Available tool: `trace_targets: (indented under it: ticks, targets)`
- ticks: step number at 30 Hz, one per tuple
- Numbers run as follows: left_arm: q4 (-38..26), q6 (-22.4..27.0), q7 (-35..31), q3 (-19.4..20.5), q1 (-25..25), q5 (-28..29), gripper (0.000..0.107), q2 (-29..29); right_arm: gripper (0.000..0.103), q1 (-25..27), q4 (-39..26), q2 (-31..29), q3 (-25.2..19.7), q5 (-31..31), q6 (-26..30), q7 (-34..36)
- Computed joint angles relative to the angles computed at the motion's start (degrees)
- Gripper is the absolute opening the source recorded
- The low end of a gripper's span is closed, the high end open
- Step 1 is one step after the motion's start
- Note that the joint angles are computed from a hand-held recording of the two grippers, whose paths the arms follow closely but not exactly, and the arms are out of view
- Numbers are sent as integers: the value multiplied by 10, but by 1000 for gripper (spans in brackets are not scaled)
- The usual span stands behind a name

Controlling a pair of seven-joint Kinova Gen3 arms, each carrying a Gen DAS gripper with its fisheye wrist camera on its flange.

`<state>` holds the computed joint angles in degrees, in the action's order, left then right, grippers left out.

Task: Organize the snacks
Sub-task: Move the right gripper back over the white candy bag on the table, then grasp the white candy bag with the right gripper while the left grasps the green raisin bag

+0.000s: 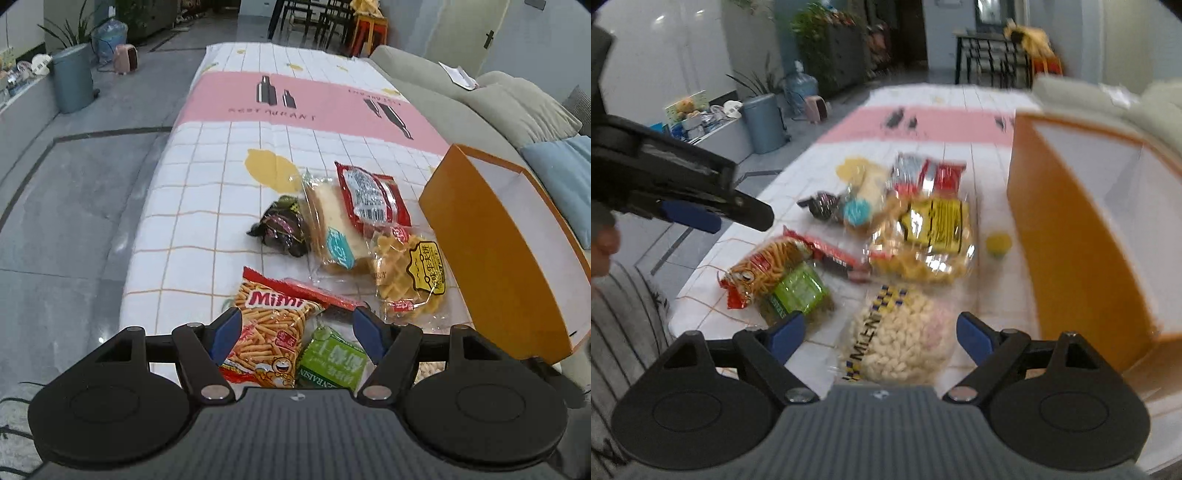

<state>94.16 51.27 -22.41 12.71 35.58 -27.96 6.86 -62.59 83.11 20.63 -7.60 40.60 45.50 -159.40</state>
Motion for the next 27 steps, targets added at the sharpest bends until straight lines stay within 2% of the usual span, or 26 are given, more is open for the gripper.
trace_targets:
  ticks: [2, 6, 8, 10, 15, 18, 20, 22, 24, 27]
  targets:
    - [0, 0, -4, -1, -3, 6, 81, 0, 88, -12, -22, 19, 22, -25, 20, -24]
    - [-5, 15, 0, -3, -1, -1, 81, 7, 89, -2, -75, 56, 18, -62, 70, -67]
    - [-6, 17, -3, -4, -2, 2, 81, 8, 90, -25, -97, 76, 33, -46, 102, -70]
    - [-5, 19, 0, -6, -3, 5, 81, 7, 90, -31, -113, 90, 30, -35, 120, -43]
    - [-4, 21, 13, -6, -4, 8, 81, 4, 89, -38, -107, 94, 32, -20, 119, 15]
    - [-1, 21, 24, 6, -7, -22, 81, 1, 84, -35, -87, 81, 35, -21, 101, 4]
    - [13, 11, 57, -20, 28, -64, 81, -9, 80, -30, -81, 76, 35, -25, 96, 0]
    - [26, -4, 60, -40, 46, -75, 83, -22, 79, -24, -83, 74, 32, -30, 96, 2]
    - [37, -31, 32, -29, 21, -48, 83, -32, 79, -21, -77, 70, 32, -33, 89, -8]
    - [45, -70, -36, 32, -58, 13, 83, -40, 78, -8, -64, 57, 26, -48, 74, -13]
